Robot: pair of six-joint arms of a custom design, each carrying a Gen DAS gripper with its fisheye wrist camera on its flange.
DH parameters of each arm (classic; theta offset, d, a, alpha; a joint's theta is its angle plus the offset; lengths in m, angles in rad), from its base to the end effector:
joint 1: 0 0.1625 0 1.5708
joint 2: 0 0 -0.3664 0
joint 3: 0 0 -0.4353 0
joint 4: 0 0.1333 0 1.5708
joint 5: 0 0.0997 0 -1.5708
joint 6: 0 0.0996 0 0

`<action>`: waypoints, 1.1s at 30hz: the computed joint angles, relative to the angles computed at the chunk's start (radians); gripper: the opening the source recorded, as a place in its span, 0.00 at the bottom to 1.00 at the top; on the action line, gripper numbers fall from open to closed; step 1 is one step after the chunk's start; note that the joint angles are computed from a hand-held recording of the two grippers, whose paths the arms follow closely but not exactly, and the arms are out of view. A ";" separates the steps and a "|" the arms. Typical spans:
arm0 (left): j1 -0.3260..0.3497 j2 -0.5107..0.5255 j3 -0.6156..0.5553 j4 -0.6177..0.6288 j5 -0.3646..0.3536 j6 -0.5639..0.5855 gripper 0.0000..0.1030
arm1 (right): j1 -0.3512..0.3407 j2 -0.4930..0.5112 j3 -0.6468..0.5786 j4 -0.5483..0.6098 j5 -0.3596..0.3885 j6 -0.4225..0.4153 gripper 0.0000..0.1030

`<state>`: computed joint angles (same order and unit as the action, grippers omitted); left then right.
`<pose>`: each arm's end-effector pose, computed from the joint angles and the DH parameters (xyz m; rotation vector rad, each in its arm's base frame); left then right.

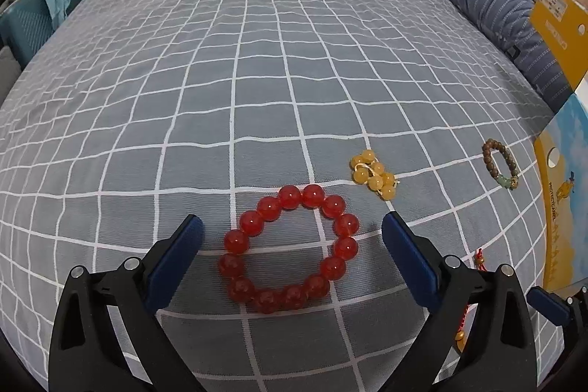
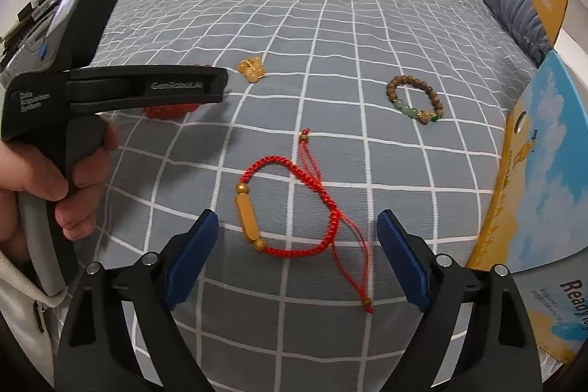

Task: Organize jewelry
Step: 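Grasp the red bead bracelet with the left tool while the right tool grasps the red cord bracelet, then carry the red bead and red cord bracelets in both tools into the box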

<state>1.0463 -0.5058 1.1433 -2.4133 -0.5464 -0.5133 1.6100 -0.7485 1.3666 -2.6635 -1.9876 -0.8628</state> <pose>-0.2008 -0.7832 0.0506 -0.1157 2.2158 -0.8155 0.1224 -0.7493 0.1242 0.9958 -2.3560 0.3499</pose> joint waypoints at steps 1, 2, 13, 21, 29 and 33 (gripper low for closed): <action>0.002 0.000 0.001 -0.002 -0.006 -0.001 0.92 | 0.000 0.000 0.001 -0.001 0.000 -0.001 0.82; 0.003 0.002 -0.002 0.000 -0.009 -0.004 0.92 | 0.000 0.001 0.001 0.001 -0.002 0.000 0.82; 0.005 -0.003 0.004 0.034 -0.002 -0.035 0.67 | 0.000 0.034 -0.041 0.055 -0.041 0.014 0.60; -0.002 -0.014 0.008 0.093 0.009 -0.090 0.37 | 0.002 0.024 -0.025 0.053 -0.046 0.008 0.29; -0.011 -0.042 0.037 0.062 -0.012 -0.084 0.12 | 0.008 0.015 -0.012 0.043 -0.058 0.005 0.06; -0.019 -0.055 0.051 0.073 -0.002 -0.094 0.12 | 0.009 0.013 -0.010 0.042 -0.057 0.012 0.06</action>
<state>1.0269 -0.5607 1.1941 -2.3407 -0.5487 -0.6074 1.6192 -0.7352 1.3563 -2.6217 -2.0447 -0.8513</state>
